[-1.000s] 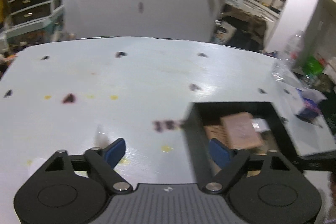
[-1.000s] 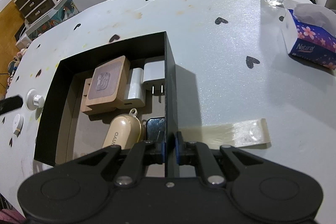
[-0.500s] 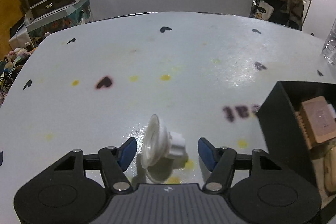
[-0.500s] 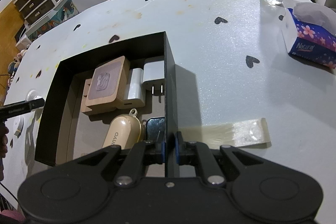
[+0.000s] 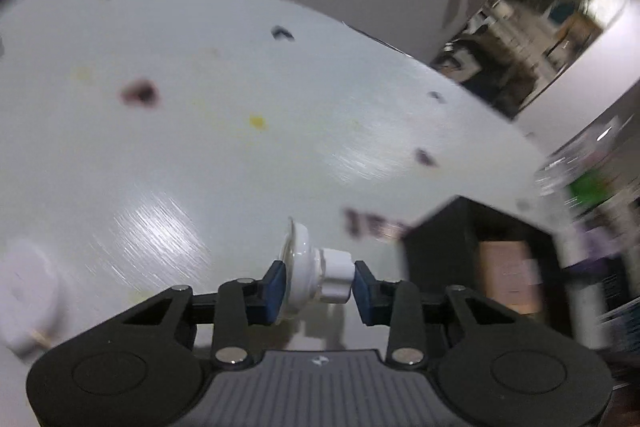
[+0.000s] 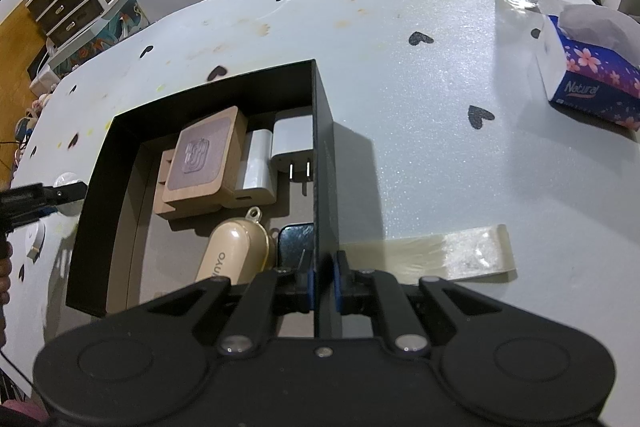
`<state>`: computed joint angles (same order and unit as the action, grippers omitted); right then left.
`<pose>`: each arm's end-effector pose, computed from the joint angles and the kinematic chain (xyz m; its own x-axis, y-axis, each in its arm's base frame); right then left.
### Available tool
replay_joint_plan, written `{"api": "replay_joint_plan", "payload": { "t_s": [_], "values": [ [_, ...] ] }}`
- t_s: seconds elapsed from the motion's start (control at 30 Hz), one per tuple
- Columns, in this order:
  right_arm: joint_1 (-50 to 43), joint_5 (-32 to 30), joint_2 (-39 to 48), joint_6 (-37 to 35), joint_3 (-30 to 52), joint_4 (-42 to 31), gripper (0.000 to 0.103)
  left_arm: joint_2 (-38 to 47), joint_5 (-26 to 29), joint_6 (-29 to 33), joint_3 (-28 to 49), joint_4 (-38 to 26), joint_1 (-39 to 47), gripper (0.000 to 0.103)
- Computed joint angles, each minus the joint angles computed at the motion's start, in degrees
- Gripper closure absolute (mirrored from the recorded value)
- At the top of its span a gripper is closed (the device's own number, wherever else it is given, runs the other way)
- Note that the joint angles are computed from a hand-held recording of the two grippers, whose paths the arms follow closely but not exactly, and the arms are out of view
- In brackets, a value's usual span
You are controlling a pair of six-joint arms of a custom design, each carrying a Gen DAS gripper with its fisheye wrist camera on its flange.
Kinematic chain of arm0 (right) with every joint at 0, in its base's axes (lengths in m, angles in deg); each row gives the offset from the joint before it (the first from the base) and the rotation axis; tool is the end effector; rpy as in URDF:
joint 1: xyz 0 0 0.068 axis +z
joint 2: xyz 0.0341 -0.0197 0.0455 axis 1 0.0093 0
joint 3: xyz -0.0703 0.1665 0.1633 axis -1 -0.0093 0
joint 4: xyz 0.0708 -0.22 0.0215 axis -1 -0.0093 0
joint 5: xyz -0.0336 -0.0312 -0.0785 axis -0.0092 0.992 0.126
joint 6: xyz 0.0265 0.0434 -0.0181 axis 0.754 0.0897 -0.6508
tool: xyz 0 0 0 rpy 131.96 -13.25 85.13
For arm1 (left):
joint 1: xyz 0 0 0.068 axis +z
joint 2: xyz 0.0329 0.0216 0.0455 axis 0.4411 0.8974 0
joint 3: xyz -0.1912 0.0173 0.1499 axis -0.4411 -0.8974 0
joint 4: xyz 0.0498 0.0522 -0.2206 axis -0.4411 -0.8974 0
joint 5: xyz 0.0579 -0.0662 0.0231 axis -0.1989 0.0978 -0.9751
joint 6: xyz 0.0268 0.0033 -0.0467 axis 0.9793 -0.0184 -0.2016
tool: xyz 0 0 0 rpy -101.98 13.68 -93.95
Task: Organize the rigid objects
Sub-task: 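Lift the white cap and turn it upright in the left gripper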
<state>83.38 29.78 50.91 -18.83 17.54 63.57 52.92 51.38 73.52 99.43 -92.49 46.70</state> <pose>0.2791 -0.0179 0.1437 -0.8941 -0.0826 -0.4401 -0.1988 0.9540 0.2247 0.2503 0.0766 0.1203 -0.7805 -0.4232 -0.4602 -0.2031 0.8678 -0.4535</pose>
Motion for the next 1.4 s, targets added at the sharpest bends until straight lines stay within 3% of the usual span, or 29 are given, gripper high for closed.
{"api": "replay_joint_plan", "payload": {
  "t_s": [0.13, 0.27, 0.37, 0.67, 1.03, 1.27, 1.4],
  "values": [
    [0.0, 0.1, 0.2, -0.3, 0.1, 0.0, 0.093, -0.6, 2.1, -0.3, -2.6, 2.4, 0.4, 0.065],
    [0.1, 0.2, 0.3, -0.4, 0.2, -0.1, 0.093, -2.3, -5.5, 1.1, -4.1, 4.0, -1.6, 0.040],
    [0.1, 0.2, 0.3, -0.4, 0.2, -0.1, 0.093, -3.8, -8.2, 3.0, -4.6, 3.7, -1.1, 0.034],
    [0.2, 0.2, 0.4, -0.2, 0.3, -0.2, 0.093, -6.8, -15.4, 5.2, -7.2, 6.6, 0.5, 0.035],
    [0.3, 0.5, 0.4, -0.3, 0.6, -0.5, 0.093, -7.1, -10.5, 0.6, -7.1, 7.0, 11.5, 0.034],
    [0.9, 1.3, 0.6, 0.0, 0.7, -0.5, 0.093, -8.4, -11.1, 3.0, -5.8, 4.7, 15.1, 0.034],
    [1.0, 1.4, 0.7, 0.0, 0.7, -0.5, 0.093, -9.9, -10.3, 7.2, -6.3, 3.4, 14.3, 0.041]
  ]
}}
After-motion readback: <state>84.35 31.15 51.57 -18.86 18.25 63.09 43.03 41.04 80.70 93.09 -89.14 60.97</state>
